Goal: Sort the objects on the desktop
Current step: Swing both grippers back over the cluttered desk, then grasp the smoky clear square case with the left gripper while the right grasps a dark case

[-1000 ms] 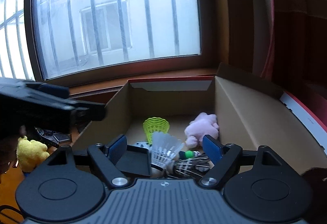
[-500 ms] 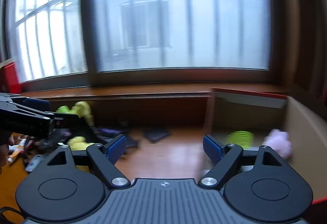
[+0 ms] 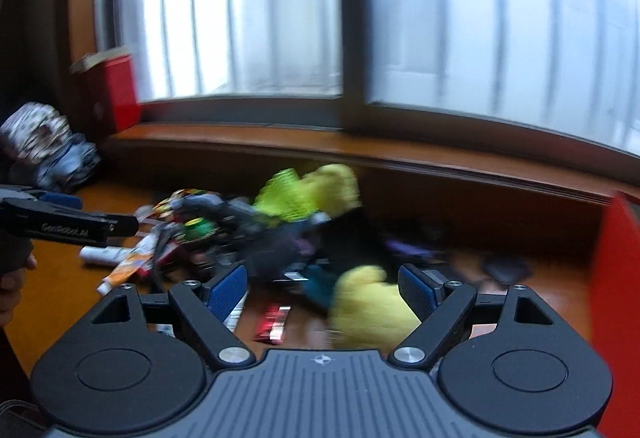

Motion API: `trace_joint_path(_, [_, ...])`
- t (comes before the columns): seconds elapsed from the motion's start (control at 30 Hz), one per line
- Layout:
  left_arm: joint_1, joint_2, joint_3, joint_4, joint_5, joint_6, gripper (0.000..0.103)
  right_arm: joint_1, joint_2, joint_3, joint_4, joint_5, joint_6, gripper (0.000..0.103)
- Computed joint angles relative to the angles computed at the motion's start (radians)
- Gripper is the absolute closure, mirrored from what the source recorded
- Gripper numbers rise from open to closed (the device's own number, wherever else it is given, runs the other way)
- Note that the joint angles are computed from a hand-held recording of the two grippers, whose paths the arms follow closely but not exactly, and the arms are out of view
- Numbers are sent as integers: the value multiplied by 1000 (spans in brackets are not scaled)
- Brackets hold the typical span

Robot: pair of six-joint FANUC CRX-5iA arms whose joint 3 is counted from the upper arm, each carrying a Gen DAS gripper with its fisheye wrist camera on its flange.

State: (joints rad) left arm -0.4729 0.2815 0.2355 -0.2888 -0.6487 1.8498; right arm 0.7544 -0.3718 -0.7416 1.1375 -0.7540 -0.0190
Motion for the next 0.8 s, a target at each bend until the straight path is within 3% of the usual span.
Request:
trace_joint_path(0.3, [43, 82, 86, -108, -86, 154, 0, -32, 180, 127, -32, 93, 126, 18])
trace_joint_path(0.63, [86, 163, 146, -43, -126, 97, 0, -76, 281, 226, -130, 126, 305, 18])
trace_joint_path(0.8, [82, 183, 168, -80, -142, 97, 0, -99, 342, 270, -156, 147, 361, 18])
